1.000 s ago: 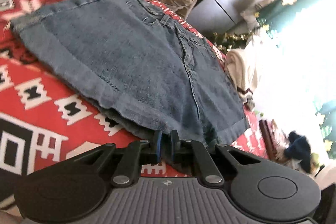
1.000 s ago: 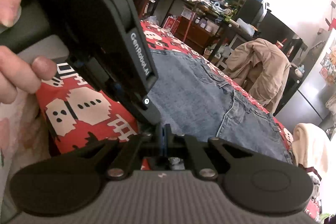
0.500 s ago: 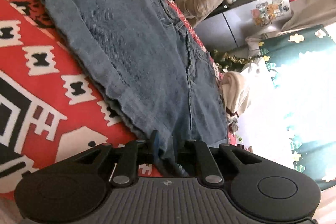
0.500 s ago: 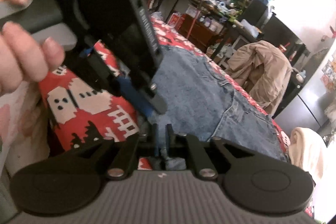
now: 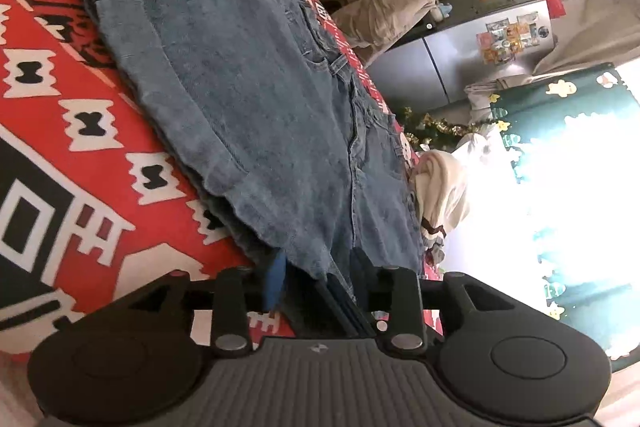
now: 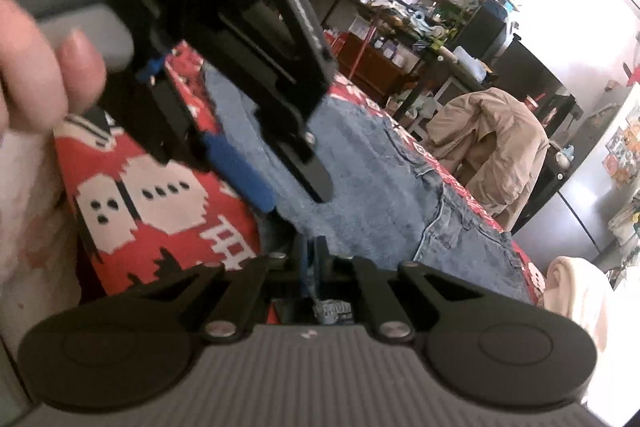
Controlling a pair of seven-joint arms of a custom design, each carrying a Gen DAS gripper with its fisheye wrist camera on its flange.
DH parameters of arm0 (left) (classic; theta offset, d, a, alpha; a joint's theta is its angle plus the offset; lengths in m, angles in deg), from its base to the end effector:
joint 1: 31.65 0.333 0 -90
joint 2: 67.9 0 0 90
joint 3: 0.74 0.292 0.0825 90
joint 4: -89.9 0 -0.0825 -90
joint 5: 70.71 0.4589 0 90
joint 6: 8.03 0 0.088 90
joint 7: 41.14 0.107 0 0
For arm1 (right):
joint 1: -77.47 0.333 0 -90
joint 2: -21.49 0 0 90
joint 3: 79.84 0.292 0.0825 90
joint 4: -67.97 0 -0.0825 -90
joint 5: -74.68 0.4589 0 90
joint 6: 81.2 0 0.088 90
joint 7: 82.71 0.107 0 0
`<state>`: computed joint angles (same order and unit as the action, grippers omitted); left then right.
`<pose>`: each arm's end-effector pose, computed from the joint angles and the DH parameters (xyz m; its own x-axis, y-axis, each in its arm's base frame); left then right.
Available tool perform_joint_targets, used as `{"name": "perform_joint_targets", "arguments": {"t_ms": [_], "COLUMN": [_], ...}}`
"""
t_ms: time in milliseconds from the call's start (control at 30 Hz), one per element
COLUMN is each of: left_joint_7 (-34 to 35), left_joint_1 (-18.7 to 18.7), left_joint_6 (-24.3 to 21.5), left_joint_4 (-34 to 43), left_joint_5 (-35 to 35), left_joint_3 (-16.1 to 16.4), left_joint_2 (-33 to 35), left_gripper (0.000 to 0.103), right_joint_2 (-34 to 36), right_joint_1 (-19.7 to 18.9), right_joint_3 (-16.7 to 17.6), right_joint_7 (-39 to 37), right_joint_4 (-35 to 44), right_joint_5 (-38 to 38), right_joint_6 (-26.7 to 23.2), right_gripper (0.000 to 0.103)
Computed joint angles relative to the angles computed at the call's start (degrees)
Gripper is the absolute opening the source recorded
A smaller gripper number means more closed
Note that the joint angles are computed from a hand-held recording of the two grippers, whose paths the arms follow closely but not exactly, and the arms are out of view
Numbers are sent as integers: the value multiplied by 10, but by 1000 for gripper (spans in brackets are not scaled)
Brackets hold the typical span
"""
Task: Fold clothes
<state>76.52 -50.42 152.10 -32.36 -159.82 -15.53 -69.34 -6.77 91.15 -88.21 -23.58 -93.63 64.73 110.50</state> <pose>0.5454 -0.3066 0.3962 0.0110 -0.5541 0.8324 -0.8748 -0.4086 -0.2604 0.4568 0.0652 0.3910 0.4530 -0.7487 0.4840 -0.3151 -0.6423 -0.6987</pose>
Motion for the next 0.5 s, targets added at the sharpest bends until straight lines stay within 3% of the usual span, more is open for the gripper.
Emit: {"name": "perform_joint_targets", "arguments": {"t_ms": [200,300,333,400,433,500], "left_joint_7": [-27,-64,-86,-108,-112,-113], "left_joint_1": [1,-2,-3,-3,-3,-2], "left_joint_6": [5,39,46,56,58,60], "left_joint_4": [16,22,21,20,19,18], "left_joint_5": [-8,30,59,93,105,117], "left_joint_3": [-5,-11,-12,-14,-15,-15], "left_joint_2": [20,28,30,30,29,28], "left_gripper": [35,3,3,3,3,3], "right_joint_2": [-30,-45,-50,-60,-65,-76], "right_joint_1": [0,-10,-17,-54,-69,-83], "right_joint_3": [2,17,26,66,80,92], "right_joint_7": [5,5,3,-3,-8,-15], "right_joint_4": [-15,-26,-29,-41,-48,-57], "right_joint_5": [7,12,13,13,12,12], "right_joint_6": [-10,-14,-20,-16,-14,-19], "right_gripper": [2,2,3,12,23,25]}}
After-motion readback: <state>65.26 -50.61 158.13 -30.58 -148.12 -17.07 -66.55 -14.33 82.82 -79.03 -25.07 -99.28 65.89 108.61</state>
